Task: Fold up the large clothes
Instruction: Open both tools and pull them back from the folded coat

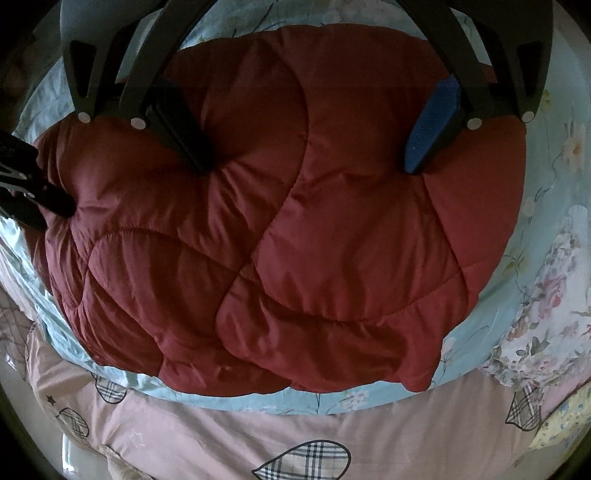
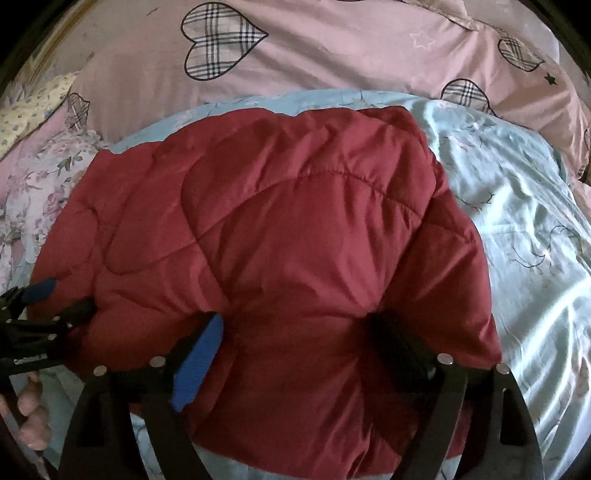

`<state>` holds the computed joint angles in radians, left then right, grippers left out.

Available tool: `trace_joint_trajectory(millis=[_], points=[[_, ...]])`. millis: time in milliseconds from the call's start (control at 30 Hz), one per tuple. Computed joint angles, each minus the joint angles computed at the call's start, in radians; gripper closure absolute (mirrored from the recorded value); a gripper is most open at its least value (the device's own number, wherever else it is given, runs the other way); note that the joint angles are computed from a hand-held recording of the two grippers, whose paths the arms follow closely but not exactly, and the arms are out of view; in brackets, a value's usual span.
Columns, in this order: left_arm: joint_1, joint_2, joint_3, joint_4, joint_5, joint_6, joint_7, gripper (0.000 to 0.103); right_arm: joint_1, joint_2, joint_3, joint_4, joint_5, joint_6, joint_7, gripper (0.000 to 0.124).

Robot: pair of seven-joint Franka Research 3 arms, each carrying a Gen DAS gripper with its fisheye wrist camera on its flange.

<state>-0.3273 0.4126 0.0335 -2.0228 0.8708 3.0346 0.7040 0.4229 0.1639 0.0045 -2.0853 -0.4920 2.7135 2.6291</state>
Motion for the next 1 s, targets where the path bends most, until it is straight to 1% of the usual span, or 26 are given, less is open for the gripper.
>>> trace_joint_trajectory(millis=[133, 233, 400, 500, 567, 633, 700, 767, 833, 933, 1000], points=[[-0.011, 0.01, 0.012, 0.012, 0.013, 0.001, -0.018, 0.0, 0.005, 0.002, -0.003, 0.002, -0.016, -0.002, 0.018, 0.036], [0.008, 0.01, -0.012, 0.017, -0.018, -0.014, 0.006, 0.0, 0.002, 0.001, 0.0, 0.004, -0.004, -0.007, 0.01, 0.036], [0.028, 0.001, -0.042, 0.018, -0.072, -0.041, 0.047, 0.0, -0.011, 0.0, 0.01, 0.011, 0.058, -0.011, -0.043, 0.035], [0.003, -0.023, -0.014, -0.004, -0.046, -0.034, 0.004, 0.0, -0.01, -0.018, 0.011, 0.001, 0.069, -0.012, -0.044, 0.036], [-0.021, -0.054, 0.017, -0.036, 0.007, -0.018, -0.058, 0.0, -0.007, -0.045, 0.015, -0.018, 0.06, -0.008, -0.025, 0.036], [-0.023, -0.083, 0.024, -0.069, 0.047, -0.01, -0.106, 0.0, -0.009, -0.073, 0.027, -0.041, 0.053, -0.003, -0.018, 0.035], [-0.006, -0.112, 0.016, -0.107, 0.073, 0.003, -0.138, 0.0, -0.011, -0.107, 0.043, -0.067, 0.043, 0.002, -0.01, 0.035], [0.029, -0.135, -0.011, -0.141, 0.063, 0.019, -0.135, 0.0, -0.017, -0.136, 0.063, -0.095, 0.043, 0.01, -0.006, 0.035], [0.046, -0.165, -0.015, -0.186, 0.075, 0.046, -0.15, 0.0, -0.023, -0.161, 0.084, -0.121, 0.06, 0.017, -0.018, 0.035], [0.049, -0.195, -0.023, -0.221, 0.108, 0.009, -0.18, 0.0, -0.027, -0.192, 0.115, -0.156, 0.076, 0.011, -0.021, 0.035], [0.067, -0.213, -0.042, -0.247, 0.125, -0.002, -0.183, 0.0, -0.025, -0.21, 0.136, -0.174, 0.085, -0.007, -0.024, 0.035]])
